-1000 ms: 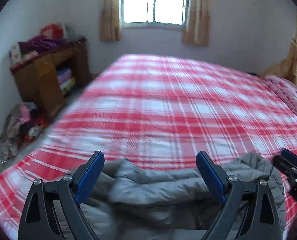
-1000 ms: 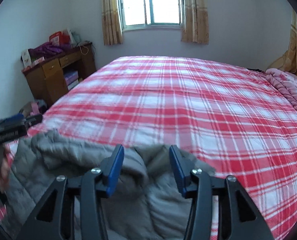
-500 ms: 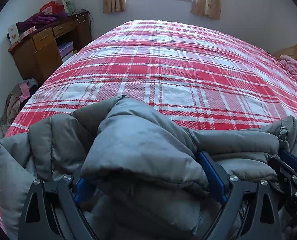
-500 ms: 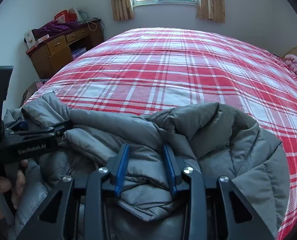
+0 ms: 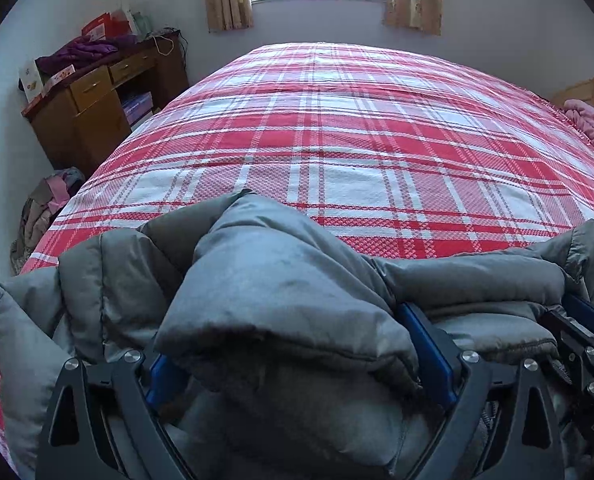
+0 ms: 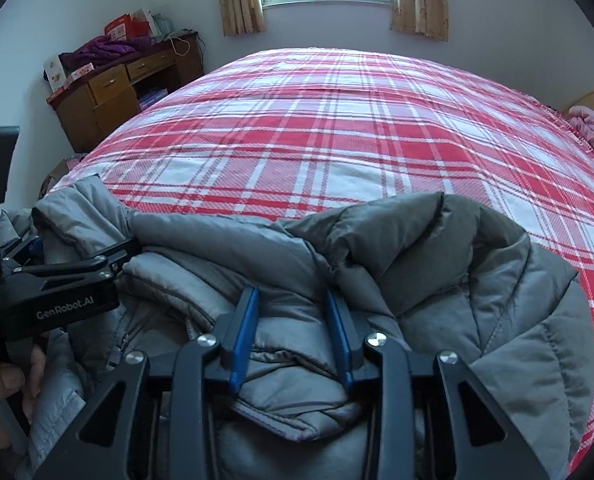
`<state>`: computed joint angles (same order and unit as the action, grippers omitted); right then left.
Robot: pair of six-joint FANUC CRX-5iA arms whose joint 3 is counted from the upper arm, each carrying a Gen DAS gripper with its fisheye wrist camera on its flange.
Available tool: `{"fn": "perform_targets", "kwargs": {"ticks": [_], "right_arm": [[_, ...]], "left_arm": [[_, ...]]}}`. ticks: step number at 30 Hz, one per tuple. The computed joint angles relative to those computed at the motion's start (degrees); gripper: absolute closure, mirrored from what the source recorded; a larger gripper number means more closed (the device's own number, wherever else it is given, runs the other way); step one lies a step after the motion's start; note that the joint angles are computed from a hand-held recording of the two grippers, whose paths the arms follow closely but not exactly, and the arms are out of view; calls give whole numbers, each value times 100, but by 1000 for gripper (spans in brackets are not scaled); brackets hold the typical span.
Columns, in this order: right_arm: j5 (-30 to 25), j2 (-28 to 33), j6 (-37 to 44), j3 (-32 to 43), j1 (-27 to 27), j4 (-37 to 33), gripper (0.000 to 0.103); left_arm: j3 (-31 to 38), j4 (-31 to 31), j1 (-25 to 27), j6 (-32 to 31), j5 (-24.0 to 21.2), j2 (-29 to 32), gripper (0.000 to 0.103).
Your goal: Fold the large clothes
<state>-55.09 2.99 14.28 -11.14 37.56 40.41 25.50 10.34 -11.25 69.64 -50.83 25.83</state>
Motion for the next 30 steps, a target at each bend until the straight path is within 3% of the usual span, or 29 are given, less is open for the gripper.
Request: {"fn": "perform_targets", "kwargs": {"ticks": [30], "right_arm": [[-278, 187, 61, 157, 49, 80, 66]], "left_arm": [[97, -142, -46, 66, -56, 65, 6]]}}
